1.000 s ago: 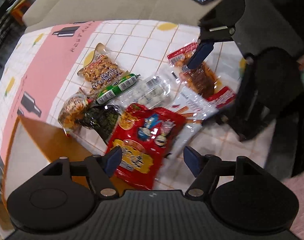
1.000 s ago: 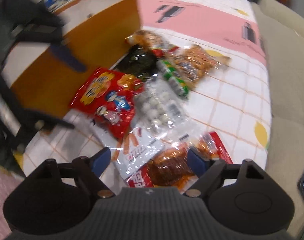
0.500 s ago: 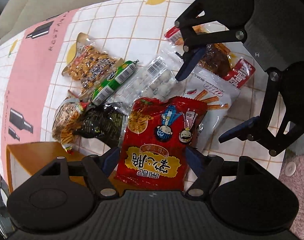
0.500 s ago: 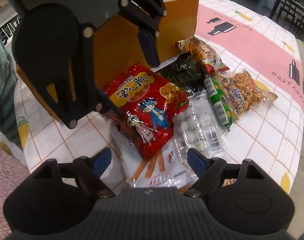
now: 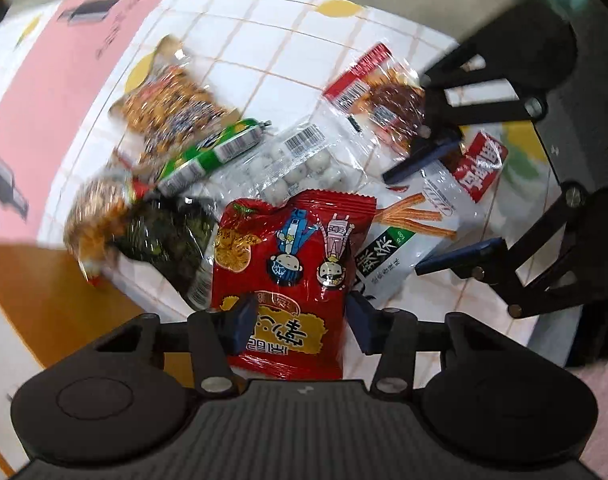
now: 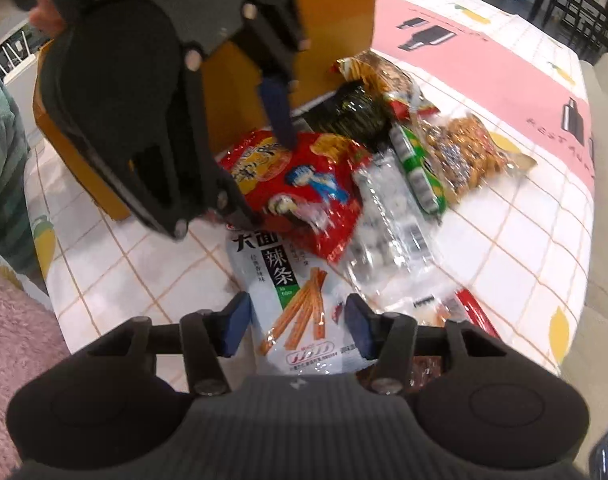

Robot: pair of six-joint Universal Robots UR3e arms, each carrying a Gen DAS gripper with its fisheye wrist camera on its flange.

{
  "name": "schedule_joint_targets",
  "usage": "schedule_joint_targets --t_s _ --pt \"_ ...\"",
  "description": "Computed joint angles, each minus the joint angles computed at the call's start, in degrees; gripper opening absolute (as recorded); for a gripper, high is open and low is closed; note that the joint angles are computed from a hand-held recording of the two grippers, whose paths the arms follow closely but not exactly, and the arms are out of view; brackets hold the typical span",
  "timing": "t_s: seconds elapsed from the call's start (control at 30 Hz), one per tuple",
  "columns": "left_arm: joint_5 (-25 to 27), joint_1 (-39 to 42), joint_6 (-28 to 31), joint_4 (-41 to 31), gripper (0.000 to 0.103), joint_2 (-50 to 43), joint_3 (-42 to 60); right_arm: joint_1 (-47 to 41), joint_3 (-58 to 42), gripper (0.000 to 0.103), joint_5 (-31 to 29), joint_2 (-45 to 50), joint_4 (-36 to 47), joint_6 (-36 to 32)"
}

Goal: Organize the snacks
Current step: 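Grasp the red chip bag with the left gripper while the right grasps the white spicy-strip bag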

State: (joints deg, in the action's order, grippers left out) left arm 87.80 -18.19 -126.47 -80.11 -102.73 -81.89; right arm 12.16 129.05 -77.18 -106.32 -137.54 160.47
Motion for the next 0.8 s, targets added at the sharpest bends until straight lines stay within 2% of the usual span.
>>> schedule_joint_targets --t_s 0.13,0.23,0.27,0.33,0.4,0.53,0.73,0.8 --pt "-4.05 2.51 -6.07 -5.90 0.033 0.64 1.70 -2.67 0.66 0.047 0.75 -3.23 4.08 1.10" --pt "-5.79 3.87 -7.18 -7.39 0.035 2.52 0.61 -4.39 1.34 0.047 1.58 -5.28 6.32 1.29" --pt "-5.47 3.79 -6.56 -5.33 0.039 3.87 -1.21 -4.75 1.65 0.048 1.90 -5.84 6.57 1.23" --pt "-5.19 3.76 -3.48 -1.95 0.068 6.37 -4.26 -5.21 2.27 0.050 2.71 -6.85 6.81 0.91" --pt "-5.50 3.93 0.17 0.00 0.077 7.89 -5.91 -5.35 2.92 0.053 3.66 -7.21 5.74 0.53" --pt "-3.60 2.66 4.00 2.38 0.087 8.02 -6.51 -4.79 3.52 0.058 4.81 -3.44 -0.52 -0.90" --pt "0.68 -0.21 4.83 6.31 0.088 4.02 -6.14 -4.16 3.16 0.065 5.55 0.13 -3.86 -2.68" --pt "1.63 -0.56 3.31 5.94 0.090 2.34 -5.19 -3.68 3.24 0.068 5.64 0.80 -4.74 -3.67"
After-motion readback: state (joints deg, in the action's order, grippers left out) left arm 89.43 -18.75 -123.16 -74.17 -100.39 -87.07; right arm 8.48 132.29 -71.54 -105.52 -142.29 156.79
